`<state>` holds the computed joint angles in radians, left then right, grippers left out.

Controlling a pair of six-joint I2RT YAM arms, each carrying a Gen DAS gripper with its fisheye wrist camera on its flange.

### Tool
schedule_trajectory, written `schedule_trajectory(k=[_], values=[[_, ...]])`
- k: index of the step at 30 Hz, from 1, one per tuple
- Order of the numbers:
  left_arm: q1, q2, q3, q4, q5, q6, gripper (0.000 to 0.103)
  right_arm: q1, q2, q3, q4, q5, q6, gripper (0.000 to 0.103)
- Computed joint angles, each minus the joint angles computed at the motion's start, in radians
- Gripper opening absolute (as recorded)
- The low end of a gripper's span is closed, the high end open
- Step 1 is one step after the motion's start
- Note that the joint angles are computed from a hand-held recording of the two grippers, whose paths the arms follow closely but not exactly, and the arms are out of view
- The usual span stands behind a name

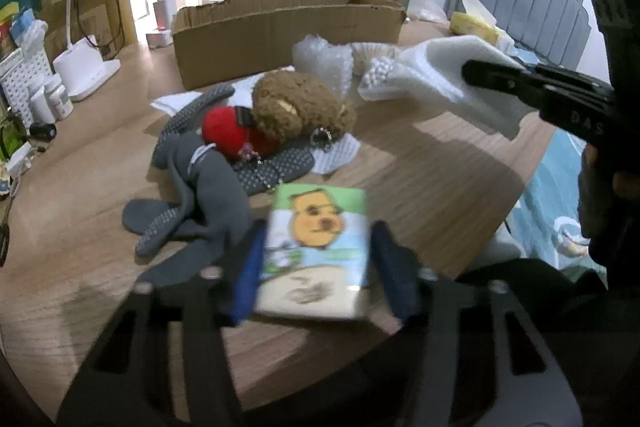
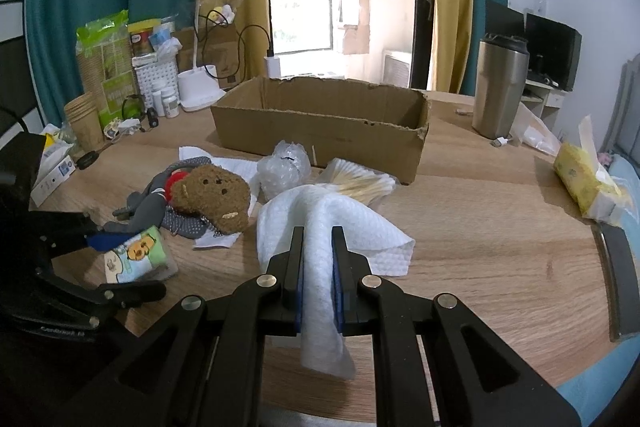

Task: Organize soft objects
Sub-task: 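Lift the tissue pack with the left gripper while the right gripper lifts the white wipe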

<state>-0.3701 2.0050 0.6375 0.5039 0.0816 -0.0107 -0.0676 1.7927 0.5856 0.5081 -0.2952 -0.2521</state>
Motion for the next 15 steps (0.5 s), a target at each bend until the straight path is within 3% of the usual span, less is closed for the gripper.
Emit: schedule_trajectory(k=[11, 15], values=[[-0.009, -0.157, -0.035, -0.018, 0.029, -0.008, 0.048, -0.029, -0.063, -0.023, 0.003, -0.026, -0.006, 0.012], [-0.011, -0.199, -0.041, 0.022, 0.023, -0.021, 0.048, -0.044, -0.094, -0.026, 0.001, -0.043, -0.004, 0.012]])
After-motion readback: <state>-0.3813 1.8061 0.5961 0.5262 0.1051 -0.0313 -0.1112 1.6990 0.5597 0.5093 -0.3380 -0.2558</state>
